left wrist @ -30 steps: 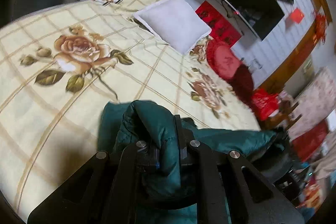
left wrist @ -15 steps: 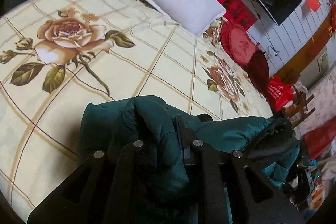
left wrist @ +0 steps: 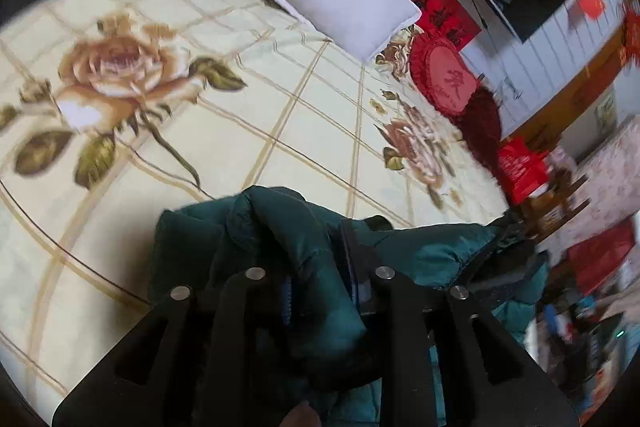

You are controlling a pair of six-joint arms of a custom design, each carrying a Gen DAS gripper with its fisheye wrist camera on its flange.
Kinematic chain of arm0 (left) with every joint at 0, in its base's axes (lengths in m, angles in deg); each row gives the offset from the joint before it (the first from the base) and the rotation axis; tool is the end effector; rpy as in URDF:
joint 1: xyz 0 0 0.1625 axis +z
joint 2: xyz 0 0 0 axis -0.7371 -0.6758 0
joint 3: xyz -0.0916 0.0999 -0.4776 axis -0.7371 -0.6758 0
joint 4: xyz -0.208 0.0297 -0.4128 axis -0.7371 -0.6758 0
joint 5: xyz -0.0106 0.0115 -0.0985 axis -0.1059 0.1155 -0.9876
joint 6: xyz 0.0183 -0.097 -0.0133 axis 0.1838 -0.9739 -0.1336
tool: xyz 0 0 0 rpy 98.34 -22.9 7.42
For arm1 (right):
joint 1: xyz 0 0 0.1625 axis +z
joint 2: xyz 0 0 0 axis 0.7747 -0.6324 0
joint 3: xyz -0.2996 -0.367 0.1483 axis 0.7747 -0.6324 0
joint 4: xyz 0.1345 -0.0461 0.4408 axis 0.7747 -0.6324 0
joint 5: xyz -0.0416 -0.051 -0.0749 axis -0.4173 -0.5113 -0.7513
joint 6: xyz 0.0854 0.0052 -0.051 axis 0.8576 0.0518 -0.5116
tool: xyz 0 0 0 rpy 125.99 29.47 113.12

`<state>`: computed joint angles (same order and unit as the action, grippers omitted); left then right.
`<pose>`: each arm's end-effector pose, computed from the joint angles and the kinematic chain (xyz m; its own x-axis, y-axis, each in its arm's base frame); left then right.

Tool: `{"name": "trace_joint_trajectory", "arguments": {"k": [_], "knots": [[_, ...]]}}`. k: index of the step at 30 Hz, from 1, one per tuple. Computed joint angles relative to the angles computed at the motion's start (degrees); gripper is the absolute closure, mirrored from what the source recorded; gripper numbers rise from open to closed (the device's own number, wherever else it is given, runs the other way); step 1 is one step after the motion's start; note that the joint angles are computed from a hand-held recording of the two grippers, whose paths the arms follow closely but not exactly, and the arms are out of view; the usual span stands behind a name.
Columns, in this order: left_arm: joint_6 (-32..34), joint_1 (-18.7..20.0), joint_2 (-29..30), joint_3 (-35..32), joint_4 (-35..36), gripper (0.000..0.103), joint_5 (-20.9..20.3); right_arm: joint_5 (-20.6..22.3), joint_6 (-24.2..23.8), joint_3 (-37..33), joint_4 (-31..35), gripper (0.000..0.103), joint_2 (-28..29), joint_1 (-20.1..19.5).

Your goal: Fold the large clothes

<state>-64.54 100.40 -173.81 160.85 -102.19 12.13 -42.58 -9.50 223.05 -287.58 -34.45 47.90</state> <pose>-0.0141 -0.3537 0.2825 -0.9484 -0.2923 -0.1225 -0.0843 0.6053 -0.7915 0.1908 -0.4057 0.1227 -0.9324 -0.2694 0.2410 -0.3570 0.5811 -0.7314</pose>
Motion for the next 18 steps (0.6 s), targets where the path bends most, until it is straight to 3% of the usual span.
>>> {"name": "trace_joint_trajectory", "arguments": {"k": [1, 3, 6, 11, 13, 18], "knots": [[0.3, 2.0, 0.0, -0.2, -1.8, 0.07, -3.6, -0.5, -1.1, -0.1, 0.2, 0.019, 0.2, 0.7], [0.8, 2.9, 0.1, -0.2, -3.3, 0.066, -5.5, -2.1, -2.3, -0.3, -0.5, 0.019, 0.9, 1.4], [0.9, -1.1, -0.6, -0.4, 2.0, 0.061, -0.2, -5.1, -2.7, -0.9, -2.0, 0.019, 1.9, 2.1], [1.3, -6.6, -1.2, -0.1, 8.4, 0.011, 6.8, -6.0, -1.8, -1.2, -1.1, 0.019, 1.9, 1.7], [0.0, -8.7, -1.4, 0.2, 11.9, 0.001, 12.1, -6.3, -1.8, -1.3, -0.3, 0.019, 1.7, 1.7], [-1.4, -12.7, -1.3, 2.0, 9.1, 0.001, 21.2, -9.8, -3.7, -1.9, -0.9, 0.019, 2.2, 3.4]]}}
